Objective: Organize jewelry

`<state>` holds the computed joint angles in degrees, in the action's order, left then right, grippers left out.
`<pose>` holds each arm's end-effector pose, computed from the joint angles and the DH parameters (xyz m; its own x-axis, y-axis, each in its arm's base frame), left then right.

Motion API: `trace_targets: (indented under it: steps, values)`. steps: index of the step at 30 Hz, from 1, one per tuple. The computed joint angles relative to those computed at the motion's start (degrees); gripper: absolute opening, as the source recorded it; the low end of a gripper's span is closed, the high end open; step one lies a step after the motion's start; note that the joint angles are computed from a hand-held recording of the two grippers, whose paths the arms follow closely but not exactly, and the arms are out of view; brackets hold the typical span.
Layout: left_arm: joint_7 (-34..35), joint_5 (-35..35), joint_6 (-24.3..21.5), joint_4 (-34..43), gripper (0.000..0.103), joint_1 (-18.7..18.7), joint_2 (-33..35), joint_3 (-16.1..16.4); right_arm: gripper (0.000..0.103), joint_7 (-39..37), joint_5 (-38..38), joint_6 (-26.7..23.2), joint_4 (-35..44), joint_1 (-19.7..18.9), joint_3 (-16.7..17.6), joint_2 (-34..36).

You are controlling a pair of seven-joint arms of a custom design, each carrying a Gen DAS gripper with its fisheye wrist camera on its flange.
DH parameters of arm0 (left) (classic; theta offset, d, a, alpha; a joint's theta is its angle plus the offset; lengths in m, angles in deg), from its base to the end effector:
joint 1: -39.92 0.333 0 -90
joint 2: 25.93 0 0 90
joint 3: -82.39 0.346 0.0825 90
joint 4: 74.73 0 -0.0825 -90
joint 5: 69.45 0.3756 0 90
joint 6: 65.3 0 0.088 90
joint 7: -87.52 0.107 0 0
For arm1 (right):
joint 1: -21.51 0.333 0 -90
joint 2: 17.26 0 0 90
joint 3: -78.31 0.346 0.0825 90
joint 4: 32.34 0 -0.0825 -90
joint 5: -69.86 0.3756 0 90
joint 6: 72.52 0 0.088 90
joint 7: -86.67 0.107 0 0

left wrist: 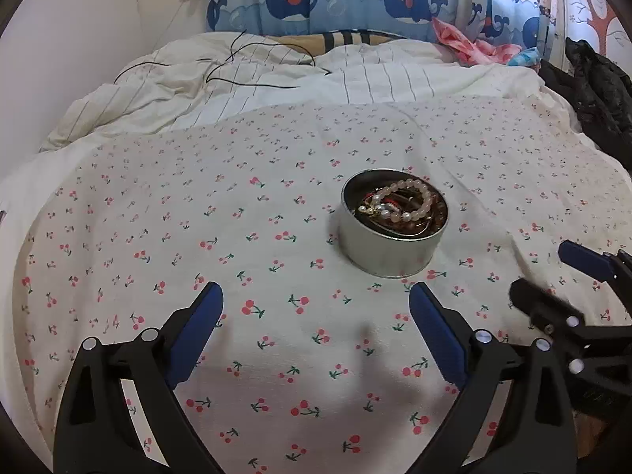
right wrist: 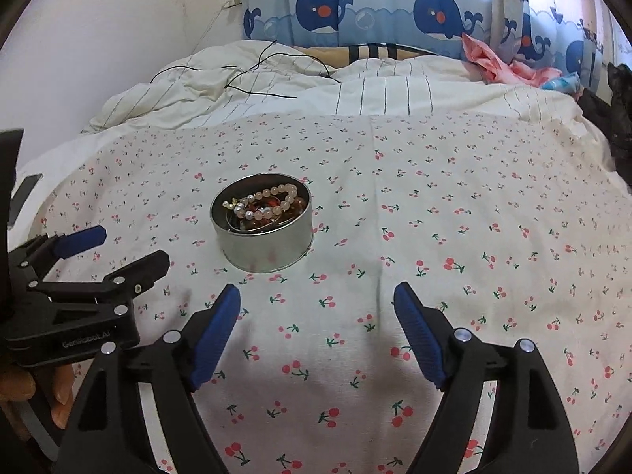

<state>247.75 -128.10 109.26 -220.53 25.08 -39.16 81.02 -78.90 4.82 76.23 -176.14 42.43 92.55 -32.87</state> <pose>0.4460 -0.0611 0.4477 -0.4638 -0.8812 -0.0912 -0.6014 0.3888 -0.6980 0.3530 0.2743 0.4378 -0.2470 -0.9646 -0.0925 -0.6371 0.2336 -0.7346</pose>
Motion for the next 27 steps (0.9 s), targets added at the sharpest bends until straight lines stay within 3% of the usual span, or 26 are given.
trace_targets:
  steps: [27]
  values:
    - [-1.19, -0.03, -1.97, 0.08, 0.095, 1.07, -0.37, -0.31, 0.085, -0.84, 0.08, -0.77, 0.28, 0.75, -0.12, 0.76]
